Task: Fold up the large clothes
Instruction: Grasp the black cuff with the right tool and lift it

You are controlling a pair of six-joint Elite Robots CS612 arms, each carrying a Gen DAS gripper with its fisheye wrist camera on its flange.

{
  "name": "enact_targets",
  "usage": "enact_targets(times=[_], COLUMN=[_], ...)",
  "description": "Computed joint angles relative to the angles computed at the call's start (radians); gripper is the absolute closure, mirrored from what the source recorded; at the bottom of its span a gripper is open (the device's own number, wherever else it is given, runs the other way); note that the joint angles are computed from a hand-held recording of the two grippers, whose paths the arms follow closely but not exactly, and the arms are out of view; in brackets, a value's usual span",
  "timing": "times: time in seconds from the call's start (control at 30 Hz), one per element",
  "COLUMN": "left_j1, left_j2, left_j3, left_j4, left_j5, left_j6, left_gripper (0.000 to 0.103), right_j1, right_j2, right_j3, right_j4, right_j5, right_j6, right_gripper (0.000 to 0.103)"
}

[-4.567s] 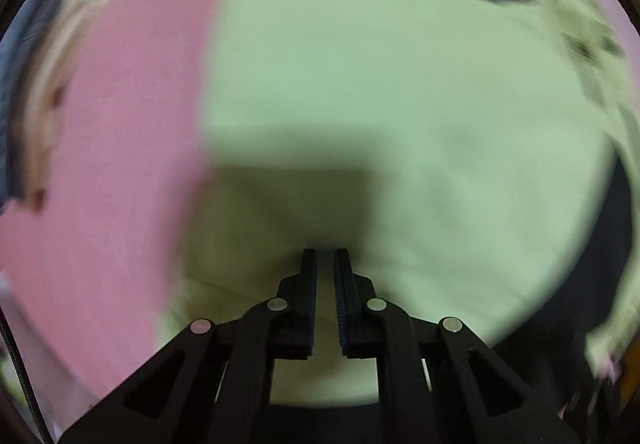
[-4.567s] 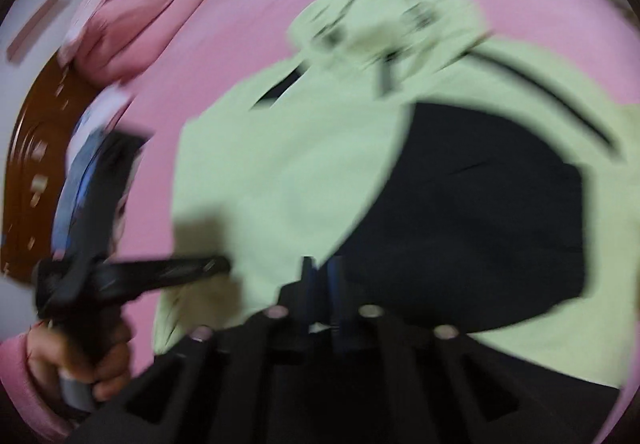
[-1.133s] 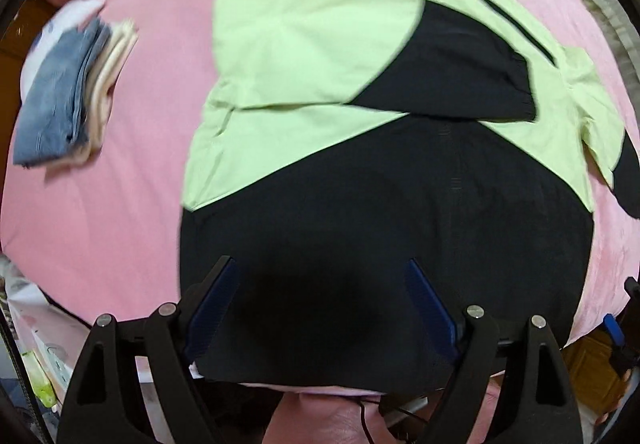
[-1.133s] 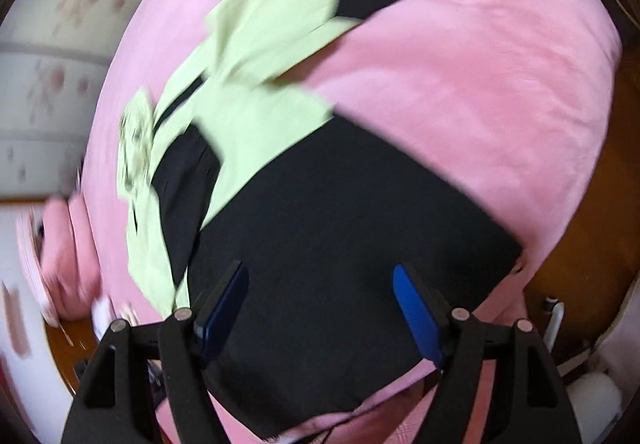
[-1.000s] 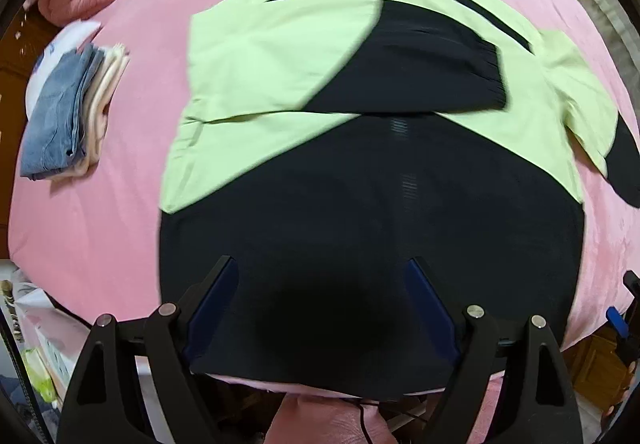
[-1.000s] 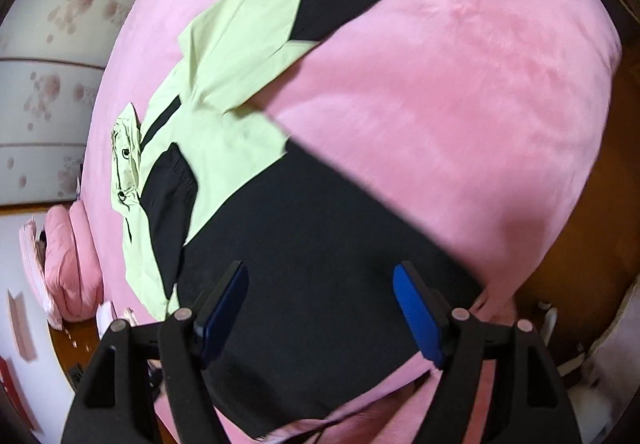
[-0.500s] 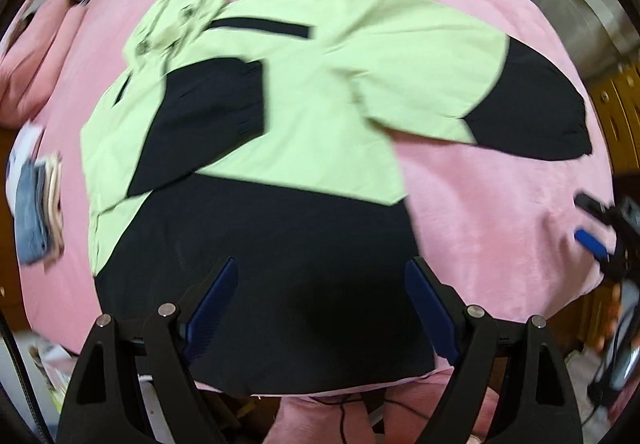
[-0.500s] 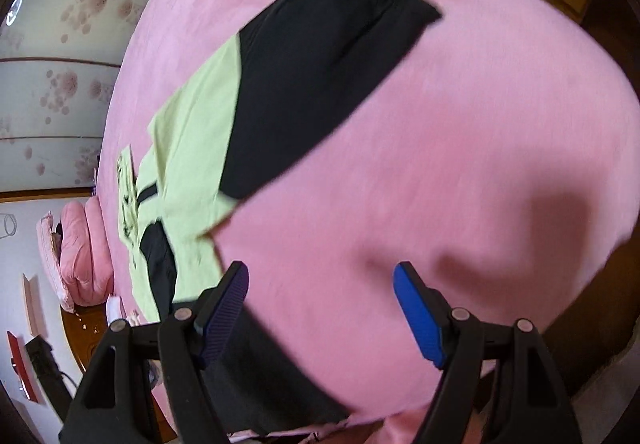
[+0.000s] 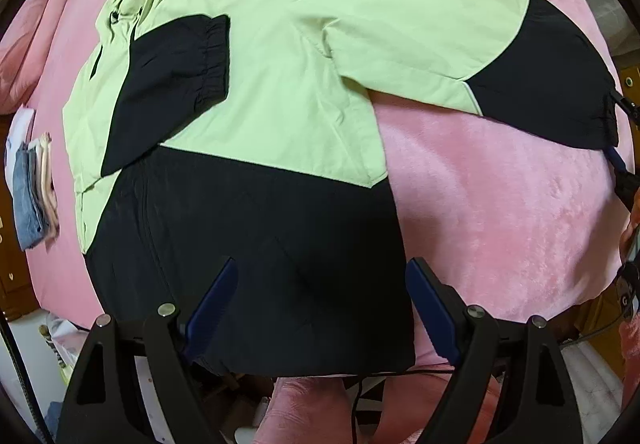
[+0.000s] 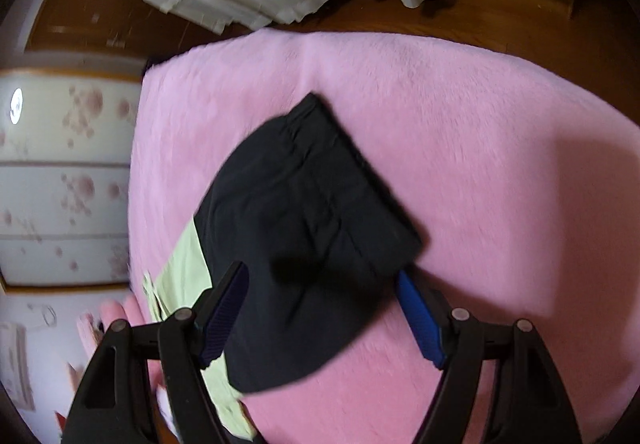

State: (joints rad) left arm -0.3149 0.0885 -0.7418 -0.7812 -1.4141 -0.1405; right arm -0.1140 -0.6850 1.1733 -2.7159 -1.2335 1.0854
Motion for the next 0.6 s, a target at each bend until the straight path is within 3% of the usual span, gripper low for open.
enact_targets(times=[0.03,0.07,0.17,0.3,0.43,0.6], left_j1=[0.000,0.002,0.005,0.011,0.011,0.021], left_j2=[0.000,0.002,0.007,0.018,0.028,0.046], left_j3=[0.000,-0.004,-0.018,-0.044,-0.077,-0.159], left_j4=[0.003,0.008,0.027,0.068,0.124,0.125], left_j5=[0.000,-0.001,-0.012,-0.032,-0.022,-0.022], left_j6=[-0.005,-0.016,-0.041,-0.060,-0.063,-0.079], left_gripper=[0.018,0.018,0.019,0.018,0.018,0.018], right_j1=[-0.001,0.000,0.000,-0.009,-0.005,0.008], right_j2=[0.004,0.007,0.003,-0.003,-0.019,-0.052], right_j3=[0.000,-0.002,0.003,0.028,0.023,0.040], right_j4=[-0.019,-0.026,0.001,-0.029,0.012,-0.006], right_j5=[-0.001,-0.009,-0.022,0.024,0.040,0.058], right_j6=[0.013,0.023,0.023,0.066,-0.002,-0.037], right_gripper=[0.032,0.042,0.094,0.094,0.094,0.094])
